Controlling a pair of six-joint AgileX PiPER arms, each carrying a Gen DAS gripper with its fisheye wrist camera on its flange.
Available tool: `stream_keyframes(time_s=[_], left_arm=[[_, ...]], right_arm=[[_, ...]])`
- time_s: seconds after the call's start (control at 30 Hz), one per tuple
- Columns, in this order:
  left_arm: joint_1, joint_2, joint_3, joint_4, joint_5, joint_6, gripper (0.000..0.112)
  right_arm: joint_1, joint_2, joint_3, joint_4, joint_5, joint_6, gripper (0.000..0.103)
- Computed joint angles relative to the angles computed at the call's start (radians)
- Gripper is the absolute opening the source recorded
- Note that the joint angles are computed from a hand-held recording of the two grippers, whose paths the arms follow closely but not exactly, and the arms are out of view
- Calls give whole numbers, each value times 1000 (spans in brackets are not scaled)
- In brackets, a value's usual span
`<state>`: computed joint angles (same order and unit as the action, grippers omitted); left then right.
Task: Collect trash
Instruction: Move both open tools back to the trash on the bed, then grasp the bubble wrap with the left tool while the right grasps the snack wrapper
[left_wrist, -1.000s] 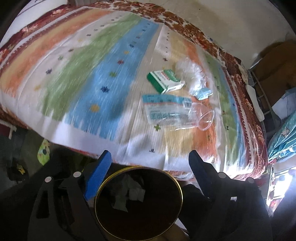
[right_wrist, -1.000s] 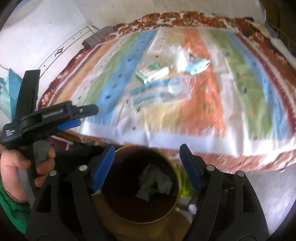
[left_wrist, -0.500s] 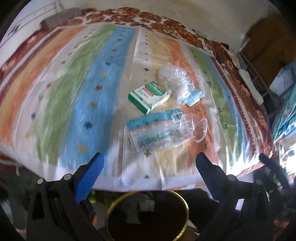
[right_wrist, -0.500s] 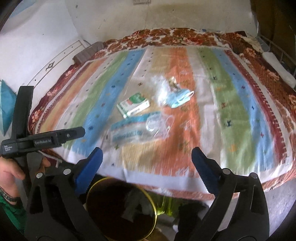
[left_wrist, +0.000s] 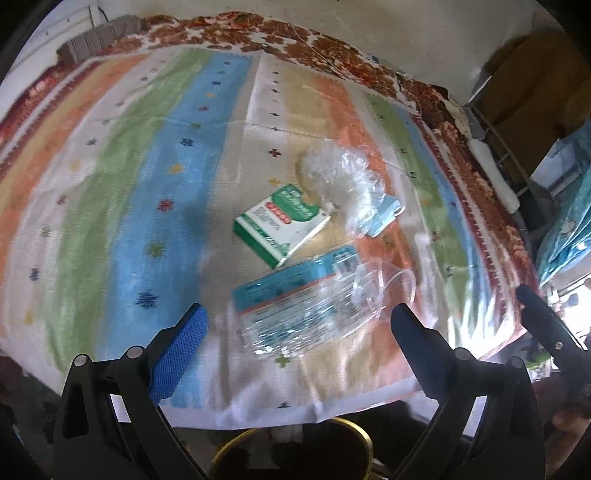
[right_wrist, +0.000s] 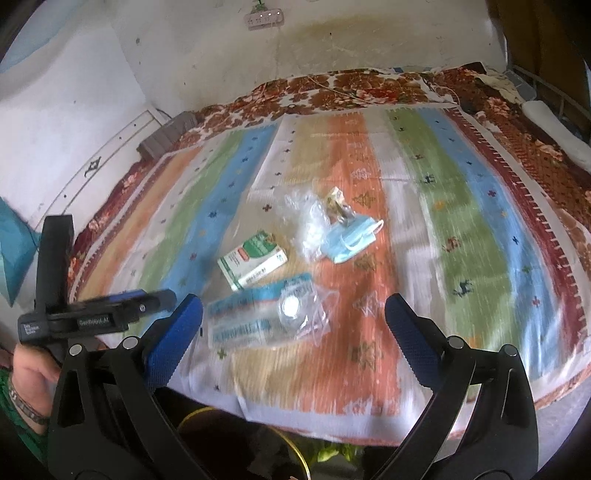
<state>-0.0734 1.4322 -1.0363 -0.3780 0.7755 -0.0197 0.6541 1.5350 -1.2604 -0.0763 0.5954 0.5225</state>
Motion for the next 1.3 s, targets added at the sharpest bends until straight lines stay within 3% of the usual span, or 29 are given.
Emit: stream_keyframes(time_s=[0.3, 0.5, 0.7, 0.9, 1.3], left_arm=[[24, 64, -28, -96, -78, 60, 97], [61, 92, -46, -259, -102, 181, 97], [58, 164, -87, -326, -122, 258, 96], [92, 228, -126, -475, -142, 429, 96], [121, 467, -323, -550, -87, 433, 88]], right_arm=[[-59, 95, -42, 44, -65, -78, 94], [-106, 169, -73, 113, -123, -164, 94], [-128, 264, -164, 111, -111, -188, 94], [-173, 348, -249, 281, -114, -325, 94], [-277, 525, -405, 639, -75, -568, 88]])
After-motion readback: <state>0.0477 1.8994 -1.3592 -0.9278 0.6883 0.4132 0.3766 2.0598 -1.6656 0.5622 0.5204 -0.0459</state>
